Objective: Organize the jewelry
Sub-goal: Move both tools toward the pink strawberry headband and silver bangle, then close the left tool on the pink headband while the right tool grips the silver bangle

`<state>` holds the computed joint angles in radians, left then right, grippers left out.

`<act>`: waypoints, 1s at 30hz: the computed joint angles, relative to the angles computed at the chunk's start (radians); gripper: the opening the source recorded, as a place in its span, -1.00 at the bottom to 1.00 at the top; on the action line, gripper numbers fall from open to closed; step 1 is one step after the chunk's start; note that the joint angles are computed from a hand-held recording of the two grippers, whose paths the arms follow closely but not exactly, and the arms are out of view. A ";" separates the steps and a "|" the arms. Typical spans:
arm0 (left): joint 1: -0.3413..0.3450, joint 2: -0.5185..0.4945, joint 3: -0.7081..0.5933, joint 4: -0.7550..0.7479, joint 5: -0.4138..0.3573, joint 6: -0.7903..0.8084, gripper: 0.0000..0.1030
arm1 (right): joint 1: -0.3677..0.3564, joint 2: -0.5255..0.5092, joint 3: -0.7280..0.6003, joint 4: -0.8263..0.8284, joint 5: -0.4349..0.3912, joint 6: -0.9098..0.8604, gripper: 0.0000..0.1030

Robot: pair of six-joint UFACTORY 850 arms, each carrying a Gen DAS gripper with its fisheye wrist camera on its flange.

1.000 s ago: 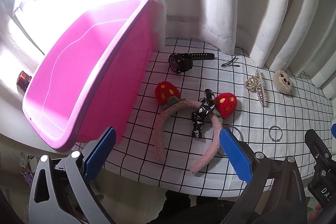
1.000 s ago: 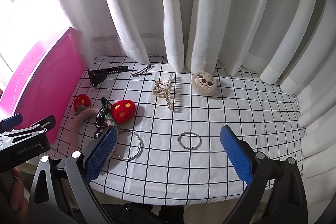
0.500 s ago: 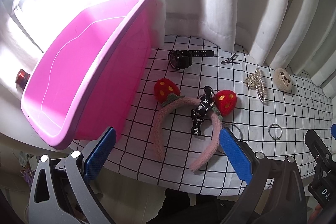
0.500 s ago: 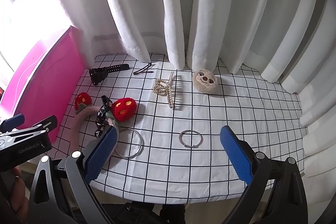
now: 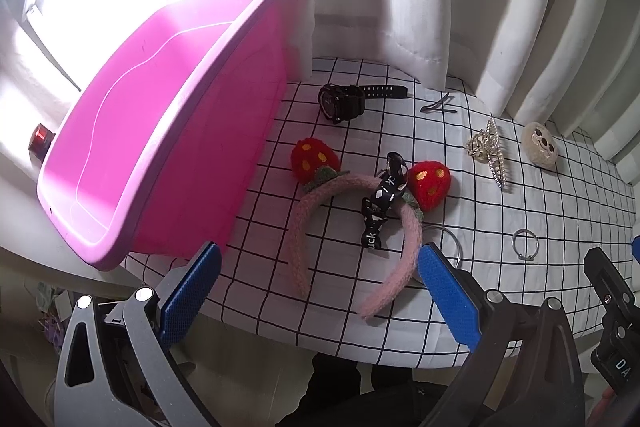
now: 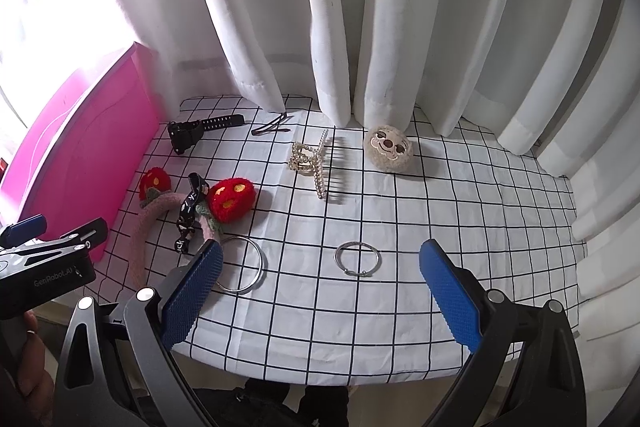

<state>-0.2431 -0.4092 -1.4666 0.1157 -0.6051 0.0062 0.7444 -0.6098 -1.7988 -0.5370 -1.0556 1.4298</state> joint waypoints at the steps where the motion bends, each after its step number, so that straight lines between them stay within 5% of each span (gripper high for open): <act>1: 0.005 -0.001 0.006 -0.031 -0.001 0.026 0.88 | -0.003 0.010 0.023 0.008 0.014 0.001 0.83; 18: 0.009 -0.082 0.079 -0.034 0.066 0.024 0.88 | -0.068 0.065 0.327 0.129 0.259 -0.074 0.83; 30: -0.014 -0.097 0.135 -0.109 0.133 0.087 0.88 | -0.094 0.030 0.355 0.127 0.349 -0.125 0.83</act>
